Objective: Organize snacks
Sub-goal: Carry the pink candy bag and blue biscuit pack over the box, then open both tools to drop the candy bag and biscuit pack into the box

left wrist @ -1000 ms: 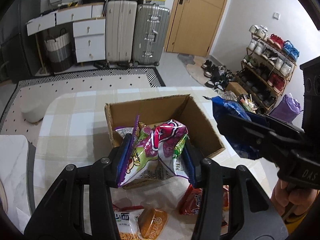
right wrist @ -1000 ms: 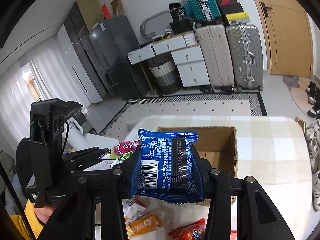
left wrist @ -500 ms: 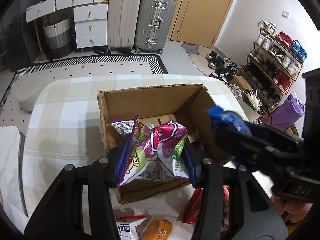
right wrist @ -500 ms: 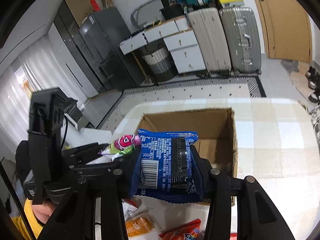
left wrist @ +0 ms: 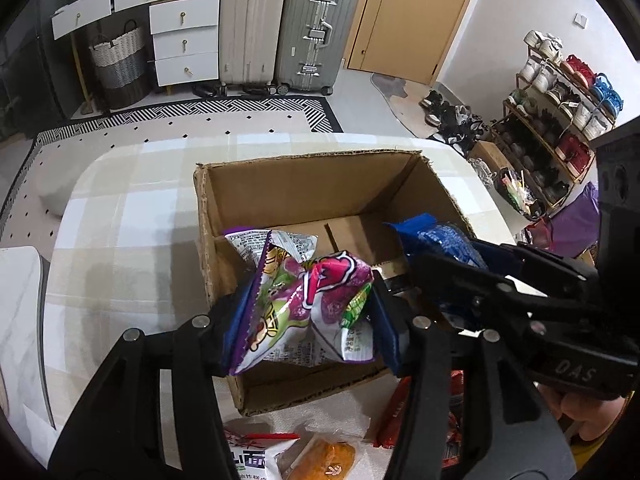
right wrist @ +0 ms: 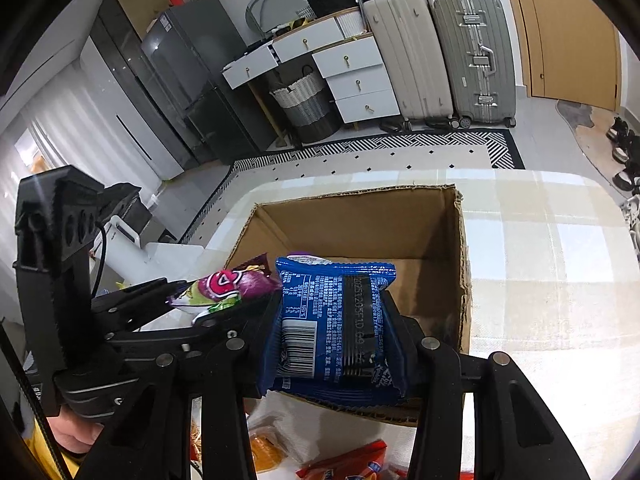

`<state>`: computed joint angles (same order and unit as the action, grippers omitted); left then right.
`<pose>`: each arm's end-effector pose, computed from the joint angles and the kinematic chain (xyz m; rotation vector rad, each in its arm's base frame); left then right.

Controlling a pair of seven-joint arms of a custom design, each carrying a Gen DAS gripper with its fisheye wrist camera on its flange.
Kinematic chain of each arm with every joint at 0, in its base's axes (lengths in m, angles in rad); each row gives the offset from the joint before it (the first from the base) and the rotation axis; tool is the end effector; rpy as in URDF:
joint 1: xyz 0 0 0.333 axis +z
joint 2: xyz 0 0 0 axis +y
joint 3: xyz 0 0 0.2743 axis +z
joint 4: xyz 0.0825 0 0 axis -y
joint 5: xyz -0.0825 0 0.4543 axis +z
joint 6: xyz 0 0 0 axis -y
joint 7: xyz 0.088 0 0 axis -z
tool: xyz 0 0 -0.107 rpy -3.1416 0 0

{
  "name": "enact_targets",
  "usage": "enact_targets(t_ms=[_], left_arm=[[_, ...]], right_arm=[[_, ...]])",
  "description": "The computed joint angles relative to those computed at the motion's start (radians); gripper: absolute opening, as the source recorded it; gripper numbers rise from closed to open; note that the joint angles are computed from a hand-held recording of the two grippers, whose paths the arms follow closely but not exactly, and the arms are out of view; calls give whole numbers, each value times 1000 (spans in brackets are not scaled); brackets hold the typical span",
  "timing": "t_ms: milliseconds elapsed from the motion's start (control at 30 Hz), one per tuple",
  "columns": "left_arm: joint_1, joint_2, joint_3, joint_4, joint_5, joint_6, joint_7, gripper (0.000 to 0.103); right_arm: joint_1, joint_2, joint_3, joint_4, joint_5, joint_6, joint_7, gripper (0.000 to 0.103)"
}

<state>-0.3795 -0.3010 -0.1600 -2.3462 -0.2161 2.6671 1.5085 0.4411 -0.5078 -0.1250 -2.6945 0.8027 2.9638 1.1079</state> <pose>0.4944 -0.2902 0.4471 -1.6455 2.2895 -0.8711 0.4737 0.1085 0.3816 -1.6555 1.6076 -0.2499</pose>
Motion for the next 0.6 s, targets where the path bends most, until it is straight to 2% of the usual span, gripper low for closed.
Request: enact_targets(t_ms=[100, 200, 267, 400, 500, 600], left_arm=[[4, -28, -3, -21, 12, -5, -18, 53], [16, -48, -13, -30, 47, -13, -56, 63], [6, -85, 3, -54, 41, -24, -47, 64], [-7, -132, 16, -81, 39, -31, -39, 71], [-3, -166, 12, -100, 65, -30, -56, 75], [-12, -195, 18, -118, 72, -32, -64, 77]], right_arm=[[-8, 6, 5, 2, -9, -5, 9, 45], [-11, 3, 7, 1, -12, -2, 14, 45], [-15, 1, 10, -1, -17, 2, 20, 45], [-55, 6, 51, 0, -73, -7, 85, 45], [-37, 16, 29, 9, -66, -19, 89, 45], [-50, 33, 42, 20, -84, -39, 109, 45]])
